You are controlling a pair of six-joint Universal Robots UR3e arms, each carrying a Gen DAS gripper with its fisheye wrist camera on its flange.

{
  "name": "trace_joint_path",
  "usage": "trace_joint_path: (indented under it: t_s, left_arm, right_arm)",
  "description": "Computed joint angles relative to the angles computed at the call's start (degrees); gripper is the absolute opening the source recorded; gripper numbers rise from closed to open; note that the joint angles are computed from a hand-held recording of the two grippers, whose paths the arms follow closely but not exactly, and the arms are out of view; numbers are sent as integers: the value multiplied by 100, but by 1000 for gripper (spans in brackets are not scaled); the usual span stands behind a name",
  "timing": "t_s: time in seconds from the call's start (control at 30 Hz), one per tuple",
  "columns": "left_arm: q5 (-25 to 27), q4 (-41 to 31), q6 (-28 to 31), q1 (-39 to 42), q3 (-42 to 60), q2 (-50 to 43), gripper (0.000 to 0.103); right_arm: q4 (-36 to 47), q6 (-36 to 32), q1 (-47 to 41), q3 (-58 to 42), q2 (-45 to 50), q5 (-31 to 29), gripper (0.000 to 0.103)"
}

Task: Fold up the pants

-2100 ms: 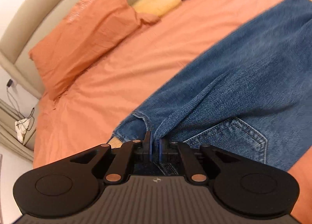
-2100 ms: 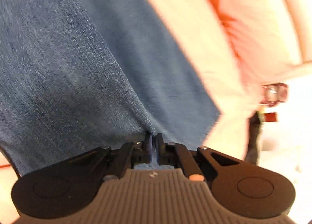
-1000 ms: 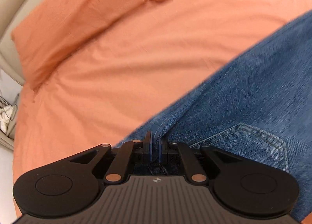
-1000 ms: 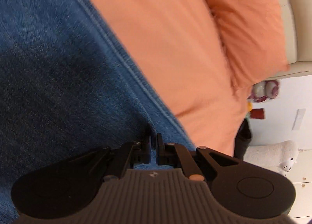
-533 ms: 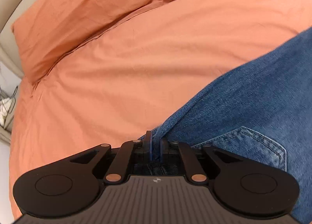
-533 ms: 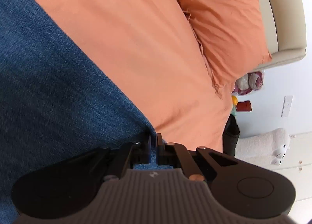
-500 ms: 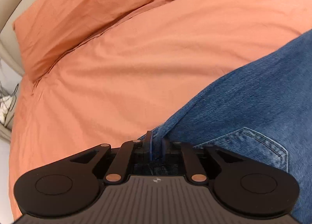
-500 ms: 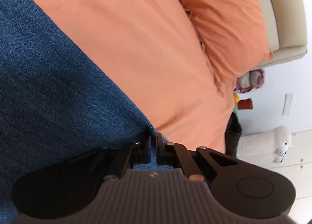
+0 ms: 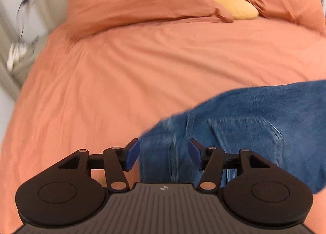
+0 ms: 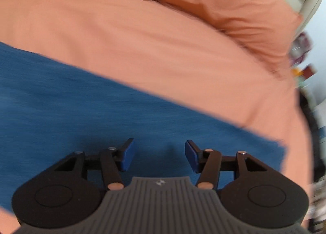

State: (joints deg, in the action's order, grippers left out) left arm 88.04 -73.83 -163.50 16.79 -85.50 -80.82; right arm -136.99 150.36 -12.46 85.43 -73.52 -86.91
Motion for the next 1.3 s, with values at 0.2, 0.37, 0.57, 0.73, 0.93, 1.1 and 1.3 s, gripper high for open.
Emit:
trace_joint_path:
  t_s: [0.2, 0.37, 0.57, 0.73, 0.93, 1.1, 1.3]
  left_arm:
    - [-1399, -1272, 369, 1957, -1217, 1821, 68]
    - [-2835, -3005, 1466, 4205, -2236, 3507, 70]
    - [-3881, -5961, 3047, 6906, -2899, 4863, 70]
    - [-4280, -5670, 2431, 6950, -3678, 5096, 70]
    - [-4516, -2672, 98, 5651, -4974, 4789, 63]
    - [-4184, -1666, -506, 5117, -4630, 4554, 21]
    - [-3302, -729, -1129, 4047, -3090, 3768, 17]
  right_arm:
    - [475, 807, 683, 1723, -1753, 1224, 51]
    - [190, 1540, 1289, 2827, -2648, 1675, 52]
    - [-1349, 2578, 2274, 3833, -2453, 1215, 51]
    - [-2129, 2929, 2731, 3802, -1874, 849, 51]
    - [-2336, 3066, 3057, 3128, -935, 560, 41]
    - [-2107, 2817, 3064, 2962, -953, 637, 10]
    - [-1002, 2365, 2784, 2618, -1737, 1435, 6]
